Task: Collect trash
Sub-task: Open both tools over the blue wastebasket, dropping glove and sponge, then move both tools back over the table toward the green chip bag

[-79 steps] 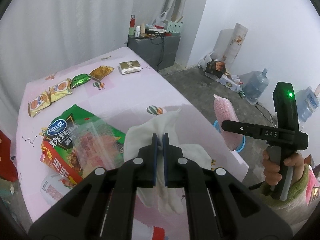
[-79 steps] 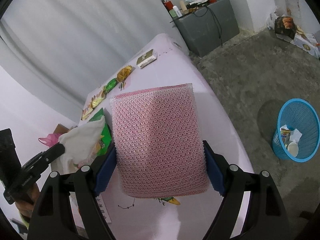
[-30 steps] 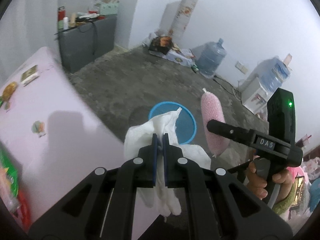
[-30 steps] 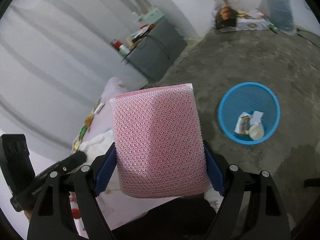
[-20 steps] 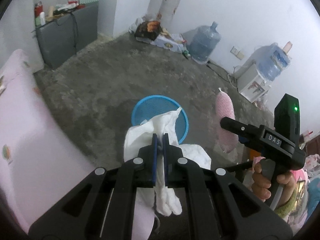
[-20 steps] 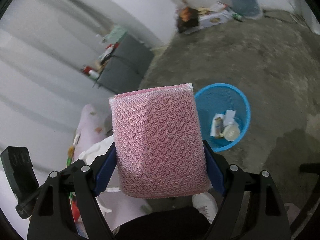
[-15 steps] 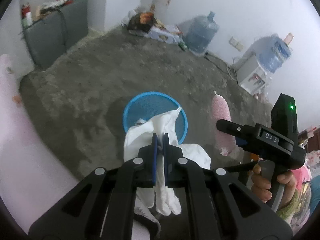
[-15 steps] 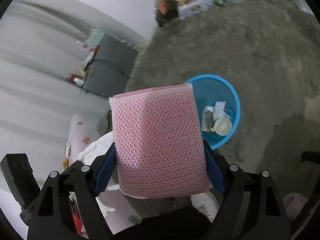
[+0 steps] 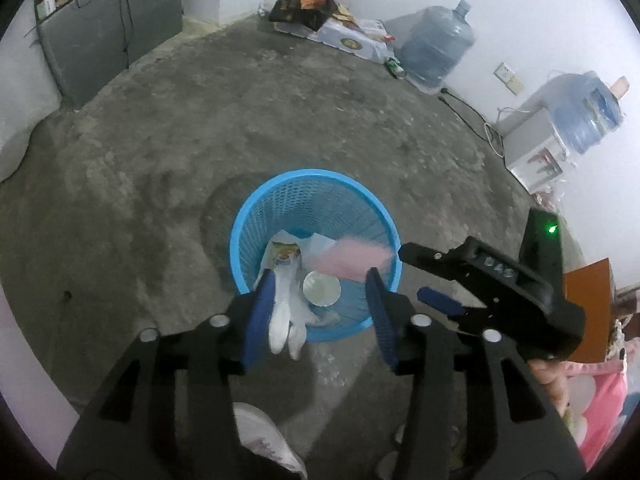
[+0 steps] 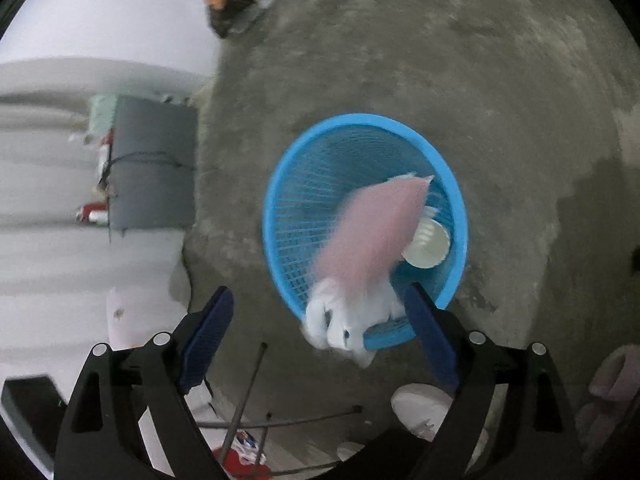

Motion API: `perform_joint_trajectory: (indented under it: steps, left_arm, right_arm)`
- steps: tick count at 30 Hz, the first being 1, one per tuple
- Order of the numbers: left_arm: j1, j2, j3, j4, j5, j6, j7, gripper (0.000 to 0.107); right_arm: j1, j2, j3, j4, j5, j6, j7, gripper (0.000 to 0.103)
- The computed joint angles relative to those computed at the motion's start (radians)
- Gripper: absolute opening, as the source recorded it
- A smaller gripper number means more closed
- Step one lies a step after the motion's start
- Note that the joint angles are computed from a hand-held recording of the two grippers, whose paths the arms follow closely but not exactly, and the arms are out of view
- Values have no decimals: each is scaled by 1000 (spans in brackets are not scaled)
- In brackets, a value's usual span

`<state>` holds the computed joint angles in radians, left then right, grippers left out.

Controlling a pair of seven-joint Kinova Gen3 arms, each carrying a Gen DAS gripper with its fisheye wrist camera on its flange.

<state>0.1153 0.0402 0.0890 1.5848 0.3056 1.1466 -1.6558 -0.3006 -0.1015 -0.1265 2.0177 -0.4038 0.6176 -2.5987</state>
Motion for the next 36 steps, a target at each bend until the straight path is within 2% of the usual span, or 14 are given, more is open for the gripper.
perform_joint_trajectory:
  steps: [4, 8, 14, 20, 29, 36]
  left_arm:
    - [4, -50, 1, 11, -13, -16, -26, 52]
    - [-2, -101, -18, -6, 14, 24, -49, 56]
    - [-15, -214, -51, -8, 26, 74, -70, 61]
    - [-31, -337, -99, -23, 22, 163, -70, 65]
    - [-42, -548, -246, -82, 0, 320, -93, 68]
    - [-31, -672, -429, -200, -81, 442, -97, 73]
  right_arm:
    - [-7, -13, -24, 12, 46, -28, -46, 85]
    - [-17, -81, -48, 37, 65, -37, -87, 85]
    - [-41, -172, -144, -7, 159, 47, -180, 85]
    - [-94, -183, -240, -129, 254, 182, -220, 85]
    - [-157, -158, -371, -377, 439, 347, -248, 85]
    - [-236, -78, -480, -559, 601, 451, -297, 85]
